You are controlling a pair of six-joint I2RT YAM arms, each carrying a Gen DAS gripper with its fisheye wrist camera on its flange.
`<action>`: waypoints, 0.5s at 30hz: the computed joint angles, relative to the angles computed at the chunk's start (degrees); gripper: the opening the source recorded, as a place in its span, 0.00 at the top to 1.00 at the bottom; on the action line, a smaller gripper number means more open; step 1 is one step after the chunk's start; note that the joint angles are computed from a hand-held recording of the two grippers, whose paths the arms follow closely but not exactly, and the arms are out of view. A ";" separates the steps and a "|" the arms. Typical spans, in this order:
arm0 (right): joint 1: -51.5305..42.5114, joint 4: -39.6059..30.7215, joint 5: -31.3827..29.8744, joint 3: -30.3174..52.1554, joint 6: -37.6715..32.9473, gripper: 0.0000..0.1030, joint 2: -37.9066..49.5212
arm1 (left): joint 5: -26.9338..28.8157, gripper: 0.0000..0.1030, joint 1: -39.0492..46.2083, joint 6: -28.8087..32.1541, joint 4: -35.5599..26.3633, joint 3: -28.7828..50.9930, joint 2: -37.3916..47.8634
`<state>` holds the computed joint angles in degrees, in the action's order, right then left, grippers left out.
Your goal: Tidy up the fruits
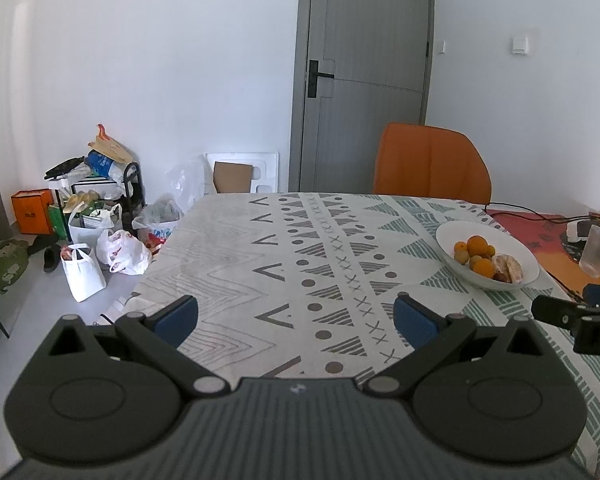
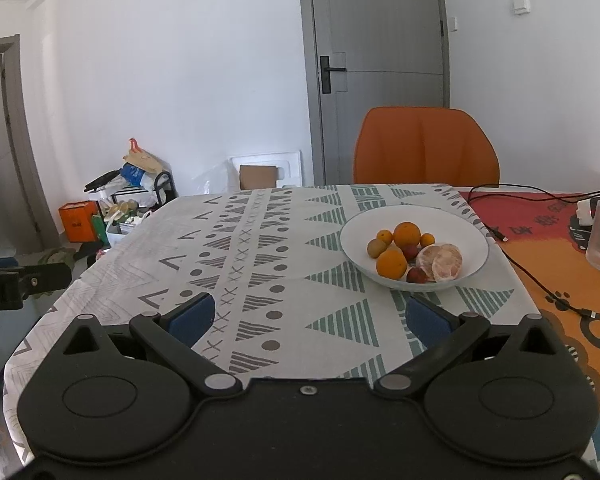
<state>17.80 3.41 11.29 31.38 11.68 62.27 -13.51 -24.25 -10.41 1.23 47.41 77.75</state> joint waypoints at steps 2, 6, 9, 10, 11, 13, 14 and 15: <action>-0.13 -0.06 0.04 0.07 0.20 0.00 -0.04 | 0.05 0.00 0.08 0.03 -0.07 0.01 -0.08; -0.09 0.04 0.14 -0.08 0.22 0.00 -0.16 | -0.07 0.00 0.08 -0.14 -0.13 0.22 0.14; -0.13 0.05 -0.05 -0.11 0.09 0.00 -0.16 | -0.05 0.00 0.11 -0.05 -0.09 0.27 0.20; -0.11 0.08 -0.02 -0.14 -0.09 0.00 -0.19 | -0.05 0.00 0.11 -0.05 -0.09 0.27 0.20; -0.05 0.21 0.04 -0.16 -0.21 0.00 -0.06 | -0.11 0.00 0.10 -0.12 0.20 0.16 0.18; -0.14 0.33 -0.16 -0.19 -0.30 0.00 0.09 | -0.12 0.00 0.03 -0.20 1.74 -0.95 -0.47; -0.19 0.33 -0.21 -0.17 -0.23 0.00 0.16 | 0.05 0.00 0.03 -0.16 1.84 -1.04 -0.60; -0.19 0.33 -0.21 -0.17 -0.23 0.00 0.16 | 0.22 0.00 0.09 -0.17 1.51 -0.89 -0.59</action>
